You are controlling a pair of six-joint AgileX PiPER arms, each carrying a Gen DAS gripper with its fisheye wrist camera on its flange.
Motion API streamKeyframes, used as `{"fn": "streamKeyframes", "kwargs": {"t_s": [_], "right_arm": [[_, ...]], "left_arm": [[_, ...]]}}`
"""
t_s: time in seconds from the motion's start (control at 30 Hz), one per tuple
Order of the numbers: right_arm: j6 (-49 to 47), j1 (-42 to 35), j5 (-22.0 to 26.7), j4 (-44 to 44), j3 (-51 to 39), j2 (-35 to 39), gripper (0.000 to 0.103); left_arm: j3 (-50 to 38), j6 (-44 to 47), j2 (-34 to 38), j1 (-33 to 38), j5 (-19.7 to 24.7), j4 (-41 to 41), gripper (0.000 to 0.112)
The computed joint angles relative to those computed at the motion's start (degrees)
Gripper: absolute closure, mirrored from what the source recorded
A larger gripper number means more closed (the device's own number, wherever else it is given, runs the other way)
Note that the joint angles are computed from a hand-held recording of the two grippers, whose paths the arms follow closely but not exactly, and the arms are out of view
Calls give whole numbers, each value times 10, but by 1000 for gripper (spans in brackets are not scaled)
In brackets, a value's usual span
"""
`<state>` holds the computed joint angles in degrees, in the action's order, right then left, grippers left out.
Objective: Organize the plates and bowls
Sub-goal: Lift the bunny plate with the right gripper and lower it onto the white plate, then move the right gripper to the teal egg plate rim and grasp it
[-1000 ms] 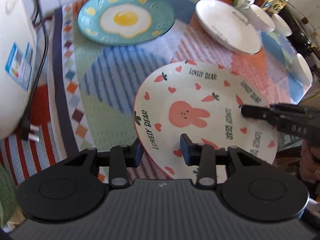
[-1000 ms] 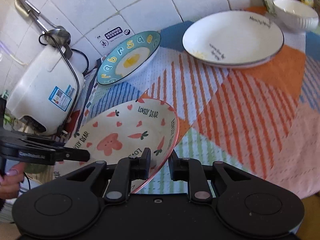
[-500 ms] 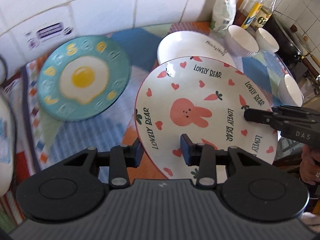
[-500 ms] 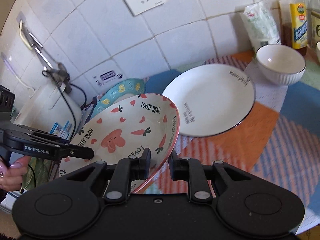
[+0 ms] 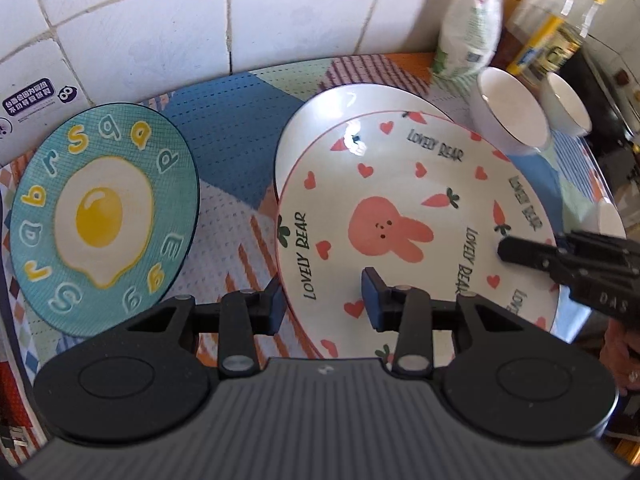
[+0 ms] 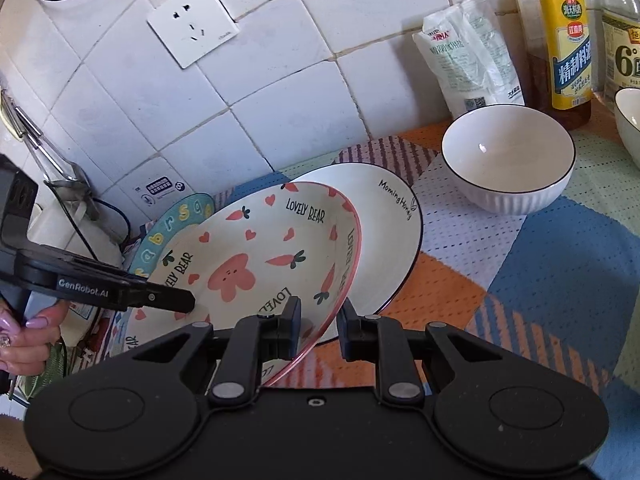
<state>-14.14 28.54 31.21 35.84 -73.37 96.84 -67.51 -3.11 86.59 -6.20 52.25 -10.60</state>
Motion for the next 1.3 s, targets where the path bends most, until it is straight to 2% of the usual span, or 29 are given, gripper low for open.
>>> {"fn": "streamKeyframes", "kwargs": {"t_s": [0.23, 0.43, 0.53, 0.63, 0.8, 1.03, 1.3], "right_arm": [[-27, -27, 59, 10, -80, 67, 79], [26, -21, 129, -66, -181, 121, 78], [94, -6, 197, -136, -265, 157, 77], [113, 5, 215, -178, -299, 167, 76], [213, 26, 339, -263, -432, 231, 71], [244, 101, 382, -435, -500, 268, 61], [260, 140, 334, -544, -445, 261, 61]], "left_arm": [[-55, 1, 65, 8, 20, -8, 74], [-77, -9, 93, 26, 43, -24, 73], [-76, -14, 99, 32, 40, -37, 73], [-88, -10, 112, 37, 52, -51, 73], [-90, -29, 118, 14, 48, -32, 72], [-100, -45, 127, 4, 53, -20, 71], [-100, -73, 121, -3, 48, -12, 71]]}}
